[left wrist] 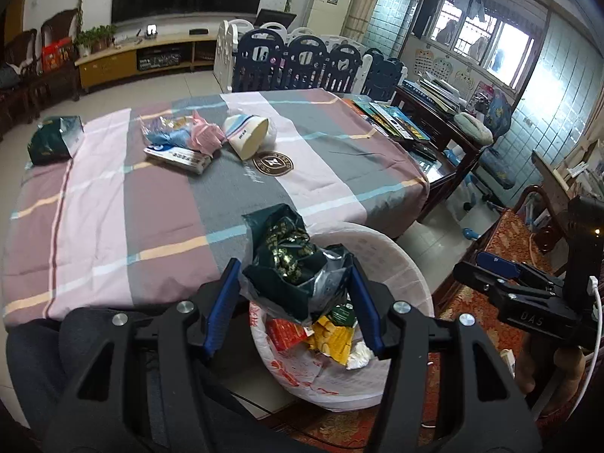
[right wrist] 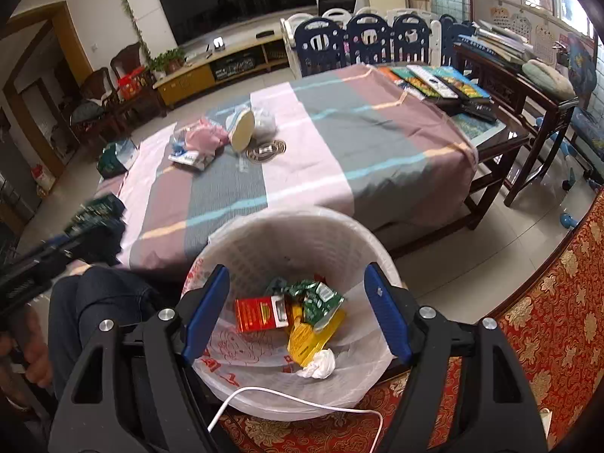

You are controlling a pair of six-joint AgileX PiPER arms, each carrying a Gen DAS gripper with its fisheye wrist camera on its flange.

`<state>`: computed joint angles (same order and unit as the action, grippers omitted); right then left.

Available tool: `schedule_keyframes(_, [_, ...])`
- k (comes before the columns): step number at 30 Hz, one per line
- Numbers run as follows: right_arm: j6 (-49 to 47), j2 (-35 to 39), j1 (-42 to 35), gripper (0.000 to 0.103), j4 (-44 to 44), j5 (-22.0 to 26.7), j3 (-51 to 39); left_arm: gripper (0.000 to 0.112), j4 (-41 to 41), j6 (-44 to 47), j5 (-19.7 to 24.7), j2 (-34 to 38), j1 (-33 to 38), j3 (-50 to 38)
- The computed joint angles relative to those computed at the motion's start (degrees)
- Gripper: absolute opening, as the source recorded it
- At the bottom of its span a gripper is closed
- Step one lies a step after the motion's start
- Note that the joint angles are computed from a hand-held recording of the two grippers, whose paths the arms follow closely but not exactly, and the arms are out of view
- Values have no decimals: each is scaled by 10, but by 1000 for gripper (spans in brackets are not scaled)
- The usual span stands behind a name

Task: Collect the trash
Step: 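Release the tissue into the basket with the right tool while the left drops the green bag, then move both tools back over the table toward the pink bag and paper cup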

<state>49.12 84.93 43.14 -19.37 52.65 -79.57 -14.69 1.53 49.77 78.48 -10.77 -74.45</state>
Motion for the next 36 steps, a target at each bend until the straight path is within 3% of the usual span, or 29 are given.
schedule_keyframes(4, [16,-19,6,75,-33,8,-5,57,-91,75,16,54,12,-16])
schedule_keyframes(8, [32,-34,10,75,-55,15,-4,59,-115,93,29,111,-18,-32])
schedule_keyframes(11, [34,-39,8,77,-56,11,1,78,-100,89,46,144,-44,-41])
schedule_keyframes(12, [34,-41,6,78,-53,6,6,90,-81,70,50,149,-51,-42])
schedule_keyframes(13, [34,-42,4,78,-50,1,8,93,-65,54,50,151,-54,-41])
schedule_keyframes(22, [38,-20,15,81,-38,-10,-13,96,-81,6,36,120,38,-9])
schedule_keyframes(36, [-37,123,33,82,25,-21,-175,96,109,-122,-70,60,102,32])
